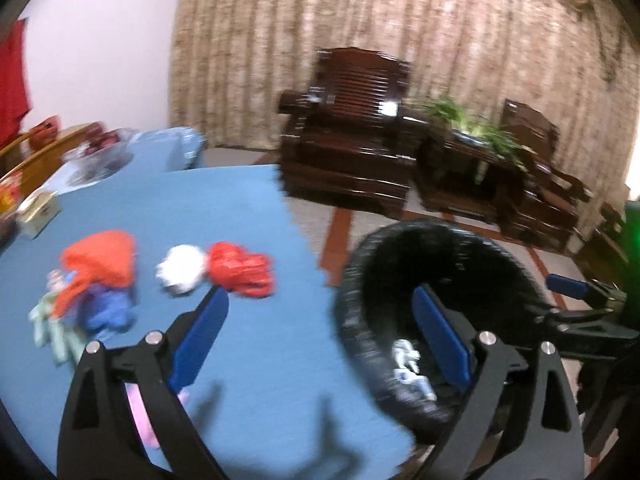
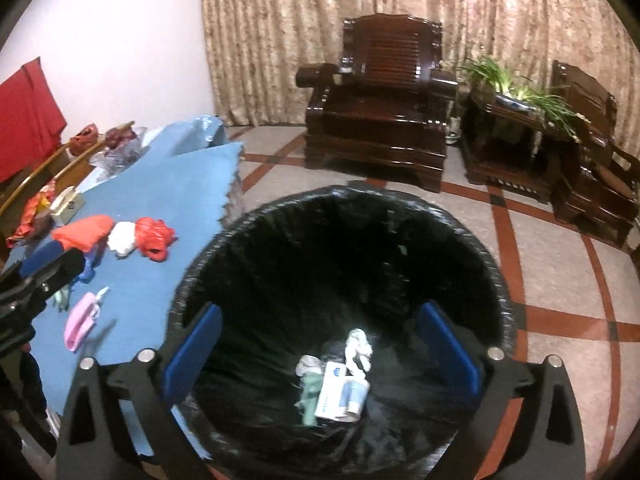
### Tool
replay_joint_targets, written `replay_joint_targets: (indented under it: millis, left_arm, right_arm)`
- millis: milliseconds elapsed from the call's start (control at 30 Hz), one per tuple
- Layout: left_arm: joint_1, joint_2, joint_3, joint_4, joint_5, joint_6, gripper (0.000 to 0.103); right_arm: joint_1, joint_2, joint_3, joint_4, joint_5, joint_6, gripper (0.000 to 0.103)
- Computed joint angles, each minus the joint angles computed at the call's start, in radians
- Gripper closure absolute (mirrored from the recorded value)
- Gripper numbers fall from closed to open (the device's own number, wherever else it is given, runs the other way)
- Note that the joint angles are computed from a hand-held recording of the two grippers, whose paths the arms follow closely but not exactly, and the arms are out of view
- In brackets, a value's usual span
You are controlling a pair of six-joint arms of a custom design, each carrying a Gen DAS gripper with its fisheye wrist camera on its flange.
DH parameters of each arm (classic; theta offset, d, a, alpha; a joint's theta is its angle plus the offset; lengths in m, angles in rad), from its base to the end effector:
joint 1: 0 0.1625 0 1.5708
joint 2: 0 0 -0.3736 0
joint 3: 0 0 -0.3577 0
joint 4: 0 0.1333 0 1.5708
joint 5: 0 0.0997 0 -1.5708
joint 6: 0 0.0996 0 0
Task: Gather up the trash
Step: 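Move both grippers over the black bin and release the tissue and glove, then move both grippers back toward the table items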
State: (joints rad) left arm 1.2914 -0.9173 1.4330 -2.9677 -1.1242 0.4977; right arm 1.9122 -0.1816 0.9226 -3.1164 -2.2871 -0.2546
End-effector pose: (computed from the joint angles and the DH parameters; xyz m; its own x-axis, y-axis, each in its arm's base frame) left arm -0.0156 -0.6937 0.3025 -0.7588 0.2291 -0.6098 0.6119 0.5715 -0.5467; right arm 0.3166 -0.6883 0.0083 -0.7826 0.0225 0.6221 -0.4436 0.6810 -0.5827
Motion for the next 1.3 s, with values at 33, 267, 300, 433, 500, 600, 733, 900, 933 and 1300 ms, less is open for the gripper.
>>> replay_joint_targets:
  millis: [33, 267, 300, 433, 500, 600, 733, 900, 933, 1300]
  left_arm:
    - [0.009, -0.011, 0.006, -0.016, 0.02, -0.004, 0.012]
    - [0.054, -0.06, 0.001, -0.074, 0.138, -0.004, 0.012]
    - [0.059, -0.064, 0.0, -0.078, 0.148, -0.002, 0.012]
    - [0.086, -0.073, -0.009, -0.093, 0.182, 0.011, 0.012]
    - [0.099, -0.074, -0.01, -0.094, 0.192, 0.022, 0.012]
    - [0.116, -0.07, -0.01, -0.085, 0.204, 0.037, 0.012]
    - [0.128, -0.056, -0.004, -0.074, 0.207, 0.042, 0.012]
    - [0.143, -0.025, -0.02, -0.039, 0.21, 0.033, 0.021]
    - [0.145, -0.02, -0.024, -0.028, 0.212, 0.027, 0.023]
    - [0.169, 0.009, -0.062, 0.117, 0.206, -0.057, 0.078]
  right_arm:
    - [0.003, 0.013, -0.02, 0.013, 0.01, 0.002, 0.006]
    - [0.028, 0.118, -0.178, 0.121, 0.089, 0.0, 0.006]
    - [0.033, 0.137, -0.207, 0.139, 0.098, -0.006, 0.006]
    - [0.049, 0.211, -0.327, 0.209, 0.14, -0.034, 0.006]
    - [0.054, 0.237, -0.368, 0.236, 0.152, -0.044, 0.006]
    - [0.059, 0.283, -0.438, 0.274, 0.164, -0.063, 0.006]
    - [0.063, 0.333, -0.517, 0.321, 0.167, -0.089, 0.008]
    - [0.062, 0.372, -0.579, 0.369, 0.167, -0.098, 0.014]
    - [0.061, 0.378, -0.589, 0.375, 0.168, -0.098, 0.015]
    - [0.061, 0.421, -0.672, 0.428, 0.176, -0.105, 0.02]
